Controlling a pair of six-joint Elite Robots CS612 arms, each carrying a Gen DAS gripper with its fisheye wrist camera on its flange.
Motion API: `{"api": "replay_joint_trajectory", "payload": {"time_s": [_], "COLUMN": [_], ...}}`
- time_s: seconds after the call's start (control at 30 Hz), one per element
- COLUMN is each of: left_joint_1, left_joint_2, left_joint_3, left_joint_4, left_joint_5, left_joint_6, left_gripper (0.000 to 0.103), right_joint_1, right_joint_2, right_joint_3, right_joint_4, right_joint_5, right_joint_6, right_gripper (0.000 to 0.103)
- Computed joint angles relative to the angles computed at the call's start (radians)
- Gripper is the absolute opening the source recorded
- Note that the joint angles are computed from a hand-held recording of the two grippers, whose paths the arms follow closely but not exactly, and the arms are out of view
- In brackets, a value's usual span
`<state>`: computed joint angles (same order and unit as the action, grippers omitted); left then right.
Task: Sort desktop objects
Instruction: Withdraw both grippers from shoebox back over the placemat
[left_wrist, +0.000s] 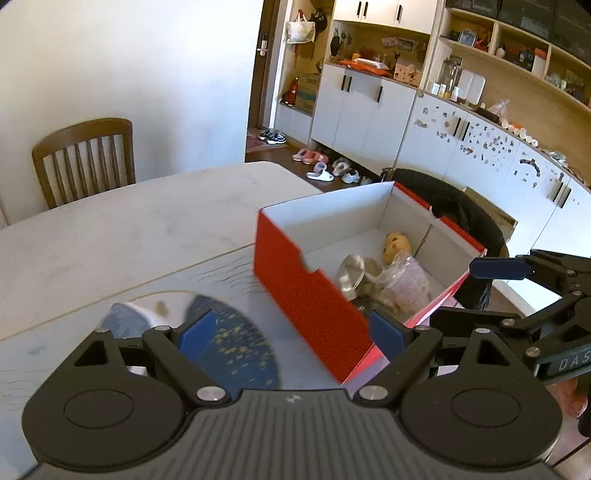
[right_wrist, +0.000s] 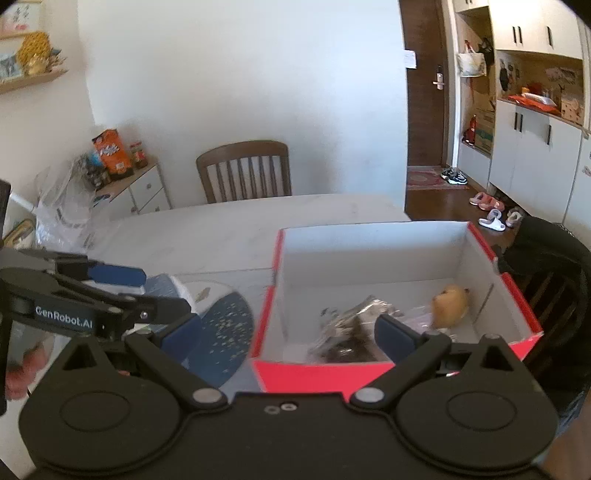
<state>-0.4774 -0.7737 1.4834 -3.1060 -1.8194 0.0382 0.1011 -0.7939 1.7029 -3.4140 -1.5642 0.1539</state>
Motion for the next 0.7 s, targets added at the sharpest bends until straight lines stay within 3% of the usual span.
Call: {"api": "replay_joint_trajectory", "payload": {"time_s": [0.13,0.2,0.57,0.7], "left_joint_1": [0.025,0.036,0.104,0.121], "left_joint_2": [-0.009,-0.012,-0.008,-0.006], "left_joint_3": [0.028,0.042,0.103,0.122], "left_joint_4": [-0.027,-0.041,-0.125,-0.124], "left_joint_5": [-0.027,-0.034,-0.059,-0.041], "left_joint_6": [-0.004,-0.004,-0.010,0.023], "left_gripper": [0.092,0.103,0.103,0.103], "right_joint_1": [0.029,0.042,0.099,0.115], "right_joint_2": [0.010,0.015,0.052,0.069], "right_joint_3": [-0.016,-0.026,-0.074,-0.093], "right_joint_4": [0.010,0.015,0.057,0.081], "right_joint_5": [-0.026,-0.035,-0.088,-0.097], "right_joint_6": [-0.010,-0.011,-0.016,-0.008], "right_gripper": [0.100,0.100,0.101,0.101]}}
